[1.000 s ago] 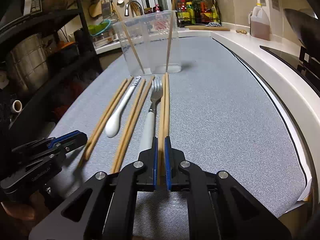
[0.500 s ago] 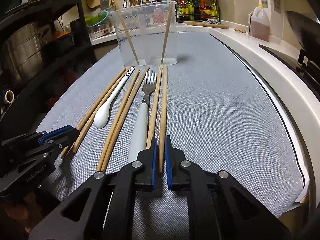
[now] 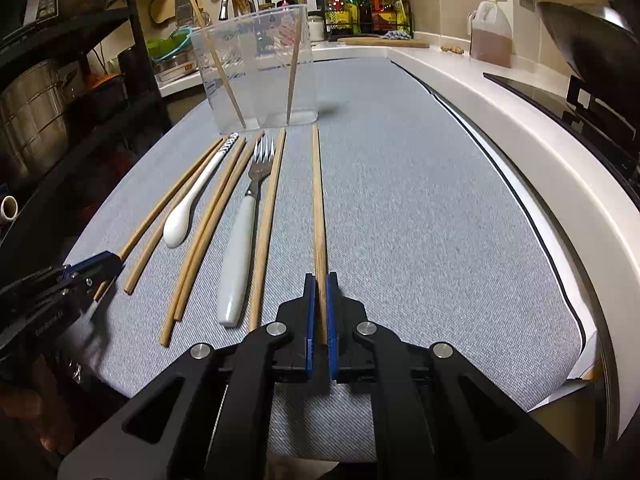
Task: Organize utensils
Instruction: 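Close the right tool on another chopstick while the left tool grasps a chopstick too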
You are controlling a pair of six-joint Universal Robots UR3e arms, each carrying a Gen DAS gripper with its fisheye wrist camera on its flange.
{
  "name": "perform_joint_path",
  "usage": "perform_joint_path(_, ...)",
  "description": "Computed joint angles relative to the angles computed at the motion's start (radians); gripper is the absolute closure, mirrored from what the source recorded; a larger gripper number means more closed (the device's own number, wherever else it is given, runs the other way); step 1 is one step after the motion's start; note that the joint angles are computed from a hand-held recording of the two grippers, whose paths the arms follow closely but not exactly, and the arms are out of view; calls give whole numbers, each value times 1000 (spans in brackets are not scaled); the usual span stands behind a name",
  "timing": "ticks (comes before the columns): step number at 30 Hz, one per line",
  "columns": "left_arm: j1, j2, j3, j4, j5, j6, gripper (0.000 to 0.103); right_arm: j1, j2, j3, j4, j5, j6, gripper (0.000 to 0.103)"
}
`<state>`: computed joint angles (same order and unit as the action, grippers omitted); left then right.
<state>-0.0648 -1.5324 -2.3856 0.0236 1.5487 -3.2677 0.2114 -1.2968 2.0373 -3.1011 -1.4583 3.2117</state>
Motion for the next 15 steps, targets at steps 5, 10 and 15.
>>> perform_joint_path(5,-26,-25,13,18,30,-7,96,3,0,9,-11,-5,-6,97)
perform_joint_path(10,-34,-36,15,33,43,-7,96,1,1,15,-21,-7,-14,96)
perform_joint_path(15,-34,-37,11,40,41,-10,96,9,3,15,-27,-17,-13,97)
